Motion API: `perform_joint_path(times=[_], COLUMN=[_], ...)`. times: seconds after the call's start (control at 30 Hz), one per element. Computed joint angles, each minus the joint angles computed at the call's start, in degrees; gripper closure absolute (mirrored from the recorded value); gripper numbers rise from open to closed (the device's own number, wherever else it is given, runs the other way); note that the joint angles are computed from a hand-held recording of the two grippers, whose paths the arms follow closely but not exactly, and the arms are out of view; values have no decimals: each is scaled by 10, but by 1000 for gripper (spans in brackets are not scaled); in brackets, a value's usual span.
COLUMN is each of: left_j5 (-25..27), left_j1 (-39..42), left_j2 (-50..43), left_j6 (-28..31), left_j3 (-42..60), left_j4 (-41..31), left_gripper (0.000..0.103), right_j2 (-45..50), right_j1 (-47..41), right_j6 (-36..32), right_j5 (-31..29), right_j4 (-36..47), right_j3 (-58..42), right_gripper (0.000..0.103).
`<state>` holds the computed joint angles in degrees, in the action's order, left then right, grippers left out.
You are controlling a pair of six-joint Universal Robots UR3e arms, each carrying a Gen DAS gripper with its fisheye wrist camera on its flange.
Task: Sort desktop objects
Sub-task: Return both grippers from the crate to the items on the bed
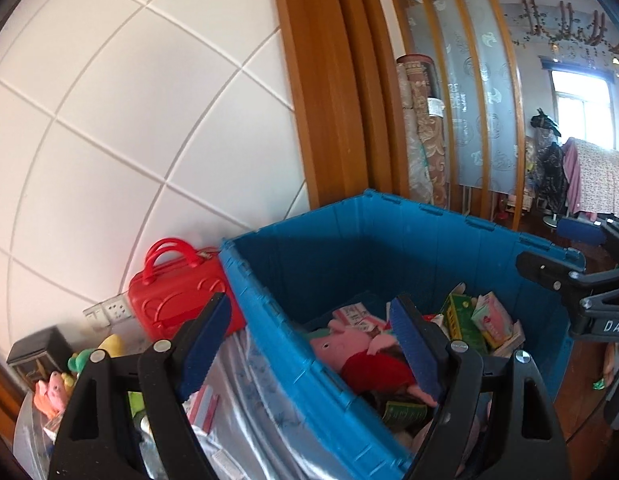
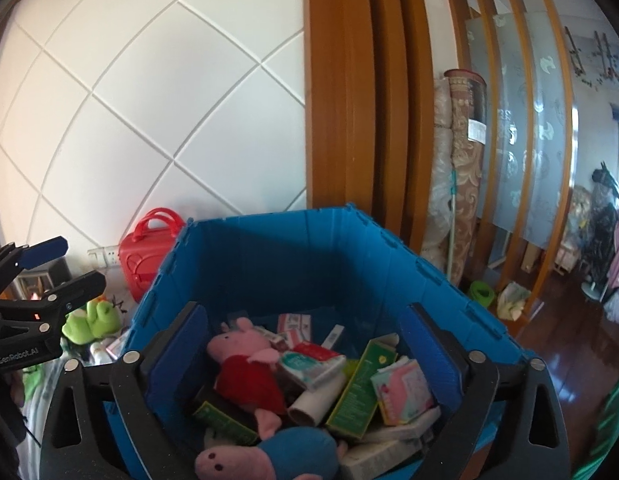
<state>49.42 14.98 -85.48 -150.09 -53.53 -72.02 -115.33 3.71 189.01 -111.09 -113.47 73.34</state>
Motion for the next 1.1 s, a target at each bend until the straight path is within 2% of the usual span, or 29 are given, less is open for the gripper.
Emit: perform_joint_path(times=[0.1,0.3,0.43,0.53,0.63,0.73,0.8,0.9,0.97,1.03,1.1], left_j5=[-27,-73,-113,-143,-187,-235,-249,-261,-263,-264,-259], left_j1=[54,175,273,344,435,547,601,672,707,724,731], left_j2=[49,139,194,222,247,259,243,211,188,176,159], left_j6=[19,60,111,167,258,403,494,605,660,677,674], left_j3=[-55,-141,-188,-202,-194,-153,-109,-50,-21,-25,-39], left_j4=[-17,-39,-85,-150,-267,-442,-552,-678,-730,-720,-678], left_gripper=[22,22,22,22,22,22,22,22,22,22,22], right_j2=[16,38,71,99,138,182,218,268,304,349,392], right_j1=[48,108,164,205,258,316,355,396,421,446,466], right_j6=[5,21,26,33,43,57,69,93,105,122,136], right_j5=[-39,-62,-95,-115,-149,-187,-217,-239,-255,-271,-279], right_j4=[-17,-35,-48,-58,-58,-54,-47,-31,-17,5,26], right_j3=[3,-6,-26,-47,-78,-117,-151,-207,-248,-303,-357], right_gripper=[1,0,0,0,0,0,0,0,0,0,0])
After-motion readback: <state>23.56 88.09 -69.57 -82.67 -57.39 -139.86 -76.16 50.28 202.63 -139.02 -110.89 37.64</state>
